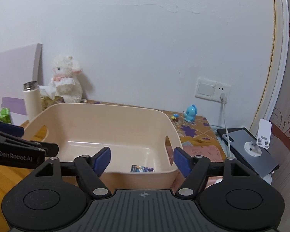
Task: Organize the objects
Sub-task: 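Move both tools back to the tissue pack and the floral scrunchie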
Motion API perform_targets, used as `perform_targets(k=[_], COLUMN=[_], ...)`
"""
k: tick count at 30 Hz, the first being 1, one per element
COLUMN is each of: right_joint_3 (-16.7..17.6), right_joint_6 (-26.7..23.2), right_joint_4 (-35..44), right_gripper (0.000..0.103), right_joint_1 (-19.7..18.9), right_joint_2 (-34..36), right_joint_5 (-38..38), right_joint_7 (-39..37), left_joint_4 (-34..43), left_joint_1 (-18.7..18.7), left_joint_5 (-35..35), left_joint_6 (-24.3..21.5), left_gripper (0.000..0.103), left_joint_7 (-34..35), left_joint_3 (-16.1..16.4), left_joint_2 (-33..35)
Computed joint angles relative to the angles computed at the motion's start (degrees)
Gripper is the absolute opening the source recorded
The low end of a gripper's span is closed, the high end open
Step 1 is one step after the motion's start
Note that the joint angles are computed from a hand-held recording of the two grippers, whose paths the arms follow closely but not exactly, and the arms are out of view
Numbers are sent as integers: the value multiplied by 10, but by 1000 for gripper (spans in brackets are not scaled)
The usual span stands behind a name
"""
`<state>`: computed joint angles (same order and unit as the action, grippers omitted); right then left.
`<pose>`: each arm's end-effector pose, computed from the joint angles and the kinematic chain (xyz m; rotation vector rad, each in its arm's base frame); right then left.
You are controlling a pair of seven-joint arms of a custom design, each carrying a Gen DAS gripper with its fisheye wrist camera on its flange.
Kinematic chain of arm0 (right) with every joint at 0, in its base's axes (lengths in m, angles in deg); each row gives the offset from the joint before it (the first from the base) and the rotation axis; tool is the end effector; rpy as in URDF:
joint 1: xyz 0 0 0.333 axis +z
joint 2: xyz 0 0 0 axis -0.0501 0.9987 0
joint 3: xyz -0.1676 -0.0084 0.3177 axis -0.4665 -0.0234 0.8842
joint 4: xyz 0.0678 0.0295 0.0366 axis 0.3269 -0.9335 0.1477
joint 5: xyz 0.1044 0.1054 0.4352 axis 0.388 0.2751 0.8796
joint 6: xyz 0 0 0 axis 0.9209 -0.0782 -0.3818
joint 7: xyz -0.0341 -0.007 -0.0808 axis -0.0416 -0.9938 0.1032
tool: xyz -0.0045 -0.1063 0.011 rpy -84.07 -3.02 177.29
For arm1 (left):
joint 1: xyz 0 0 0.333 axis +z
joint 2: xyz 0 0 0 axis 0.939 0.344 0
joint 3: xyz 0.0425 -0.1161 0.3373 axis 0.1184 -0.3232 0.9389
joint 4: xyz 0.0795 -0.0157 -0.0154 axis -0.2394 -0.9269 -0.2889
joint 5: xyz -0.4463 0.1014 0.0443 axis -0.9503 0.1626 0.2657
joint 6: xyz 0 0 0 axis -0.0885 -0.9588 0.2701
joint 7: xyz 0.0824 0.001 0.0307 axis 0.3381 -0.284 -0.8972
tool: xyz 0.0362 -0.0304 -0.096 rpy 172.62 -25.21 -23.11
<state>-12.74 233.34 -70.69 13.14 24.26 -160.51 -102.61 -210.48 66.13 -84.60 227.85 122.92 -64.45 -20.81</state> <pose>0.5500 0.2564 0.4662 -1.5898 1.6011 -1.0709 0.6194 -0.0601 0.4799 -1.4270 1.9500 -0.9367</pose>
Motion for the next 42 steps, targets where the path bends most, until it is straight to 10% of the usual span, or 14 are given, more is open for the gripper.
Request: perform_targets(k=[10, 23, 42], right_joint_3=[21, 10, -11], right_joint_6=[-12, 98, 43], right_joint_4=[-50, -73, -69], right_gripper=[82, 85, 83], right_joint_1=[21, 26, 40], right_joint_2=[-19, 27, 51], right_joint_5=[61, 186, 192], right_joint_7=[-38, -91, -66], left_joint_4=[-90, -149, -112], left_joint_1=[-5, 12, -19], left_joint_5=[45, 149, -50], left_joint_6=[-41, -21, -5], left_gripper=[94, 94, 94], left_joint_7=[-11, -105, 54], left_joint_3=[31, 44, 31], left_joint_2=[-77, -76, -22])
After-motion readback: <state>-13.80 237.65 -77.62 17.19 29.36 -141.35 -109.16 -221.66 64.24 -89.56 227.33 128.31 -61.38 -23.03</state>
